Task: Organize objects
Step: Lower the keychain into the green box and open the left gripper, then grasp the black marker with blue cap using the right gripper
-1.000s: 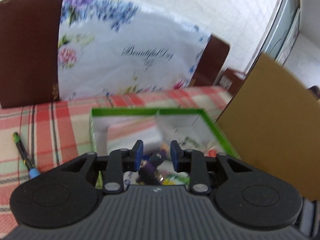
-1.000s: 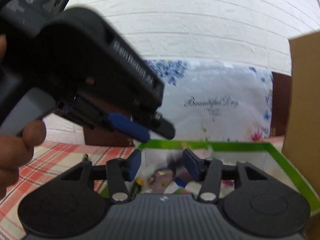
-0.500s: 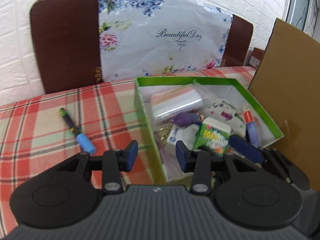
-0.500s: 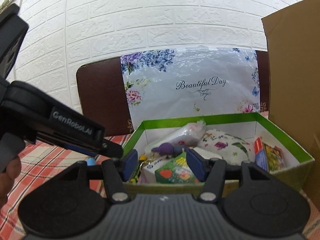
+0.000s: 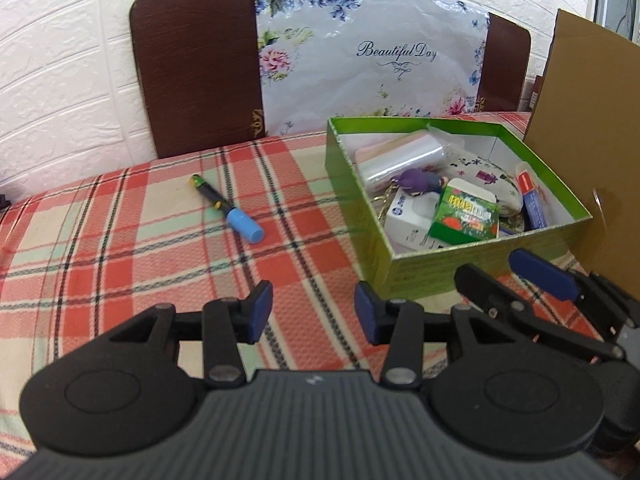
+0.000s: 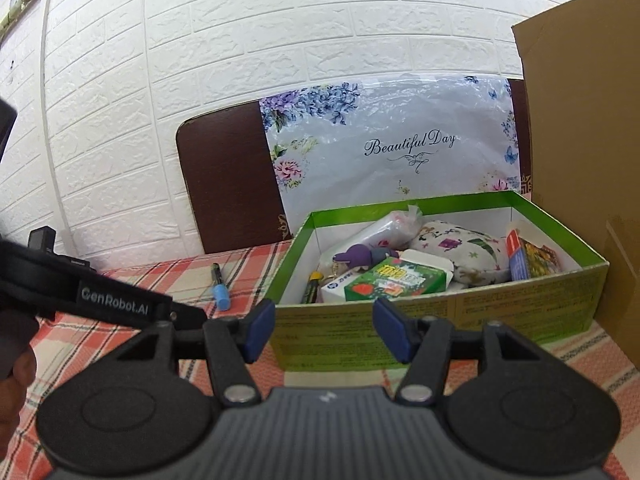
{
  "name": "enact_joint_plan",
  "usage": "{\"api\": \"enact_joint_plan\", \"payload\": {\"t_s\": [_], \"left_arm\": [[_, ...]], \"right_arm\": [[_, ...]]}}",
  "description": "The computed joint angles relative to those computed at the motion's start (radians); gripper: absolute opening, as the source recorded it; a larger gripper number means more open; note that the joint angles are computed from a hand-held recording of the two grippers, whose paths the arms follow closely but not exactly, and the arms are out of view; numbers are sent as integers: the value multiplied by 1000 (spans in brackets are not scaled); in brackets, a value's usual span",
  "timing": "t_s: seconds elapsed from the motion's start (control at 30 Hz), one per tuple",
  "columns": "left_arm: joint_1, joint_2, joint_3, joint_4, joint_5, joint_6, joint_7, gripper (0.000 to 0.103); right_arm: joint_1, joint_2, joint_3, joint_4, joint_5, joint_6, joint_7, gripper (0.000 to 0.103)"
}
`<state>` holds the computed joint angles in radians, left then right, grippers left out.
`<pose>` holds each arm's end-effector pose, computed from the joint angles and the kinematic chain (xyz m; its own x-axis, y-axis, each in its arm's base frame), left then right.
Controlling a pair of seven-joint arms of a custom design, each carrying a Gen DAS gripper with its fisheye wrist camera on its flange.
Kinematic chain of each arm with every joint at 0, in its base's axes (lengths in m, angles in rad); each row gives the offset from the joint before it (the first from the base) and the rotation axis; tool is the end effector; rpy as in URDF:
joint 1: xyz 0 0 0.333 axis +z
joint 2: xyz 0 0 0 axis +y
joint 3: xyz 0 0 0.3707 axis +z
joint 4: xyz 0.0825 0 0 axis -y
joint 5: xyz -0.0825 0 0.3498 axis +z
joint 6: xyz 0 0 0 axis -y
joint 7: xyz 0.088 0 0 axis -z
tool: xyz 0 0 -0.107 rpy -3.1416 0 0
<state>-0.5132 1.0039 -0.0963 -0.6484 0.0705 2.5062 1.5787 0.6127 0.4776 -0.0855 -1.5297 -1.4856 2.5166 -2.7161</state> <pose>0.7259 -0.4434 0.5135 -0.5445 -0.8387 0.0050 -0.5516 0.3536 -0.7554 0.6118 0.3816 0.4940 -0.2248 -0.9581 -0.1777 -0.3221 0.2452 -0.9144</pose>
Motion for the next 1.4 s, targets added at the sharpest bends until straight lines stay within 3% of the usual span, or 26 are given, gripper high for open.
{"api": "enact_joint_plan", "payload": {"t_s": [0.17, 0.37, 0.8, 1.4], "left_arm": [[13, -106, 23, -217, 20, 109, -33, 47], [28, -153, 39, -318, 32, 157, -62, 48], [56, -174, 56, -389, 44, 183, -101, 48], [81, -162, 121, -410, 98, 191, -203, 48]], "right_arm": [[10, 10, 6, 25, 9, 4, -31, 56], [25, 43, 1, 79, 51, 23, -112, 56], [54, 95, -39, 142, 149, 77, -243, 56], [74, 194, -71, 255, 357, 151, -481, 56]]}}
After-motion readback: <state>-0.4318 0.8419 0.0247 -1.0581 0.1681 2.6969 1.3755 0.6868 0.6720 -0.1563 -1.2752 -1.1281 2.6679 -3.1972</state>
